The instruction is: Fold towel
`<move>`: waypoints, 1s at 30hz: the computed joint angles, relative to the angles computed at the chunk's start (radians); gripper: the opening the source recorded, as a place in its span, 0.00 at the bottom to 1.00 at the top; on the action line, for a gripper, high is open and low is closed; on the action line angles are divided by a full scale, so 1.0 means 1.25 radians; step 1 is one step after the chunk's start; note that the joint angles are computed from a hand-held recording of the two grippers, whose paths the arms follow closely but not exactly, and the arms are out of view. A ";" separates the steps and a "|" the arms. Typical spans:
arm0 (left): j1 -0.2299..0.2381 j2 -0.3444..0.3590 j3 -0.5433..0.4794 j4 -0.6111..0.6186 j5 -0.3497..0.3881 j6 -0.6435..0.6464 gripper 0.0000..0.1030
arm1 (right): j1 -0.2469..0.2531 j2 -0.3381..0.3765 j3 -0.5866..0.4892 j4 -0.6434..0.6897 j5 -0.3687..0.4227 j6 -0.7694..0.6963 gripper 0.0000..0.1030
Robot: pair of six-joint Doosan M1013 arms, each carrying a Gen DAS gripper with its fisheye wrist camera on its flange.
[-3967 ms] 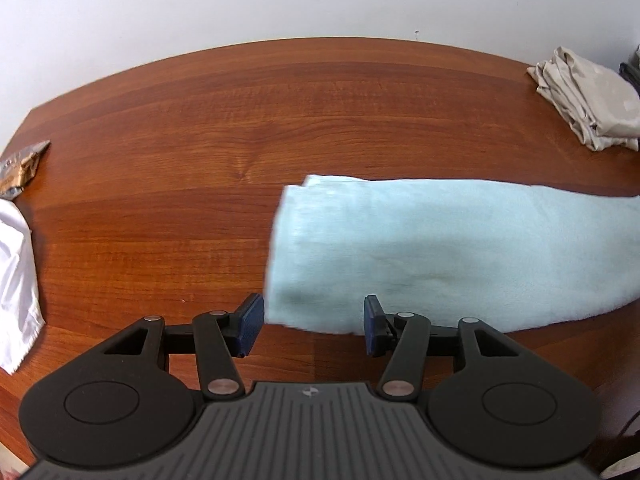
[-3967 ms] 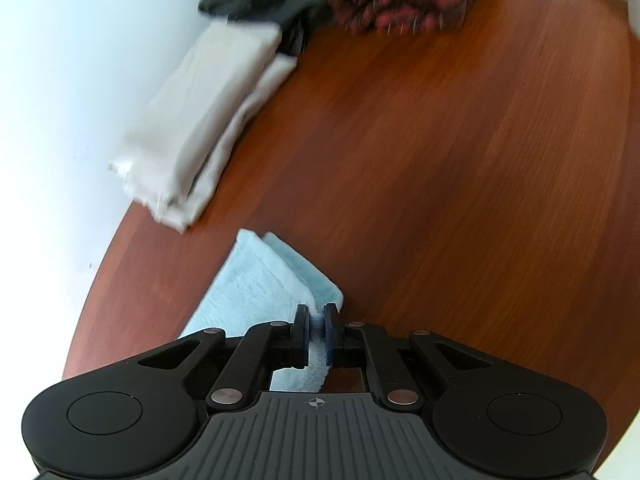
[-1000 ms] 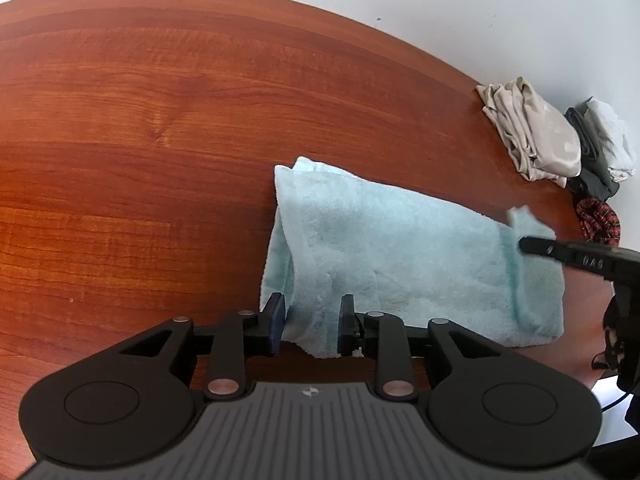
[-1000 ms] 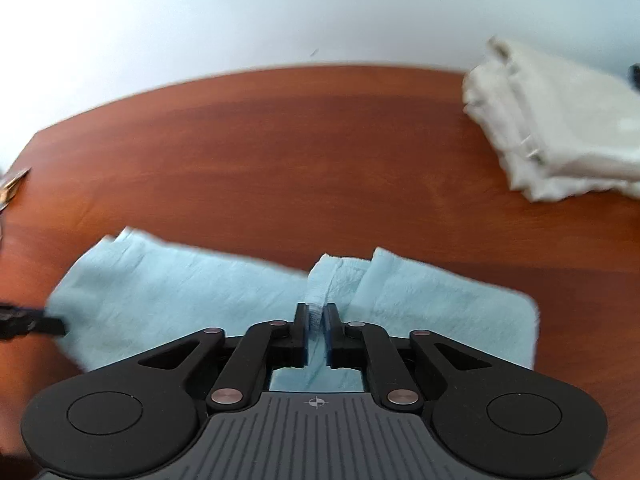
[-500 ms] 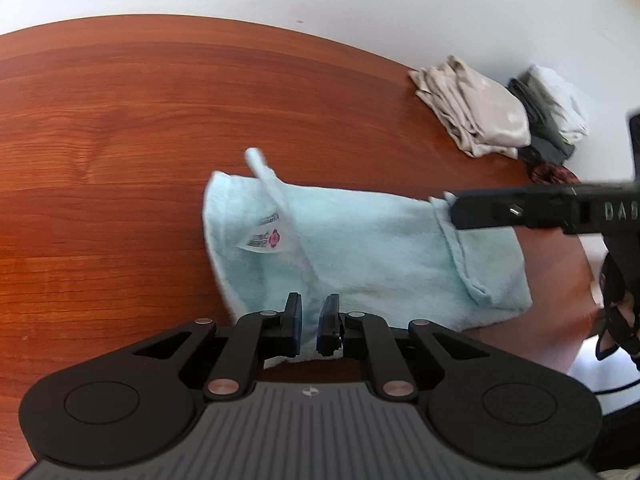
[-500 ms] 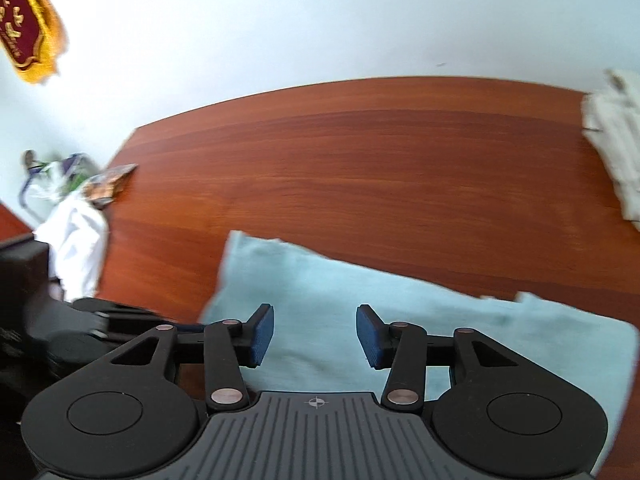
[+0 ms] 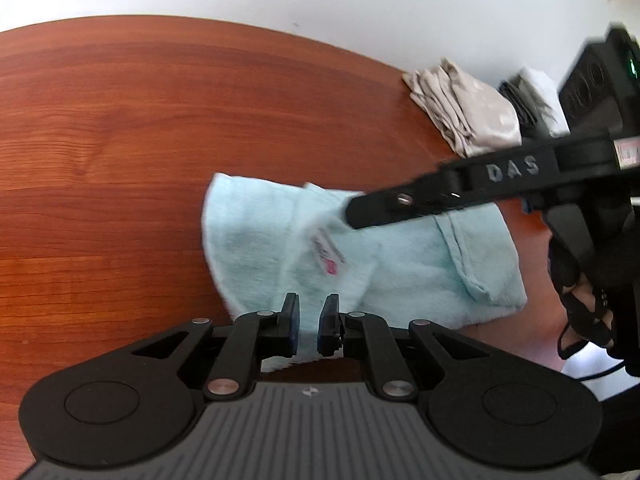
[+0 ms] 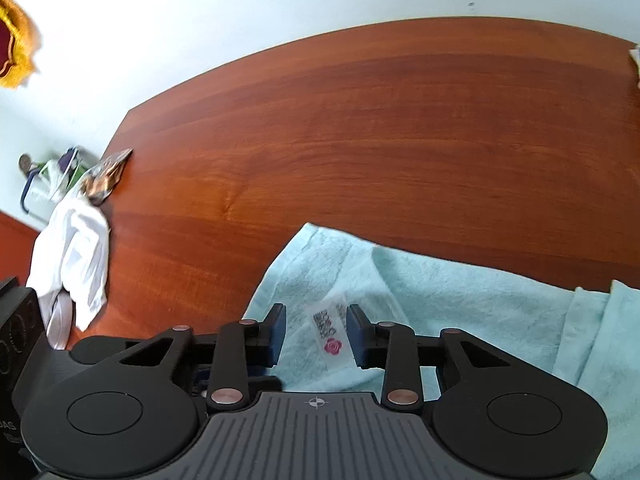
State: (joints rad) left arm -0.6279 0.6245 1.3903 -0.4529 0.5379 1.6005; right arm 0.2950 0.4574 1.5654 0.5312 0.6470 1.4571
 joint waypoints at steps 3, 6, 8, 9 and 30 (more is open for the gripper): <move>0.008 -0.012 0.016 0.056 -0.028 -0.096 0.26 | -0.002 -0.007 0.010 -0.015 -0.010 0.023 0.37; 0.020 -0.007 0.012 0.080 -0.023 -0.168 0.31 | -0.006 -0.011 0.019 -0.020 -0.013 0.045 0.39; 0.029 0.001 0.002 0.070 -0.009 -0.185 0.34 | -0.008 -0.016 0.029 -0.022 -0.018 0.068 0.42; 0.033 0.007 -0.004 0.047 0.001 -0.173 0.36 | -0.010 -0.019 0.036 -0.015 -0.020 0.076 0.45; 0.038 0.054 -0.065 -0.097 0.107 -0.010 0.06 | -0.038 -0.012 0.139 0.335 -0.113 -0.018 0.15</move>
State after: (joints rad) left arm -0.5805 0.6921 1.3092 -0.5736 0.6712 1.5880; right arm 0.2472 0.4418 1.7390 0.9498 0.5063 1.4351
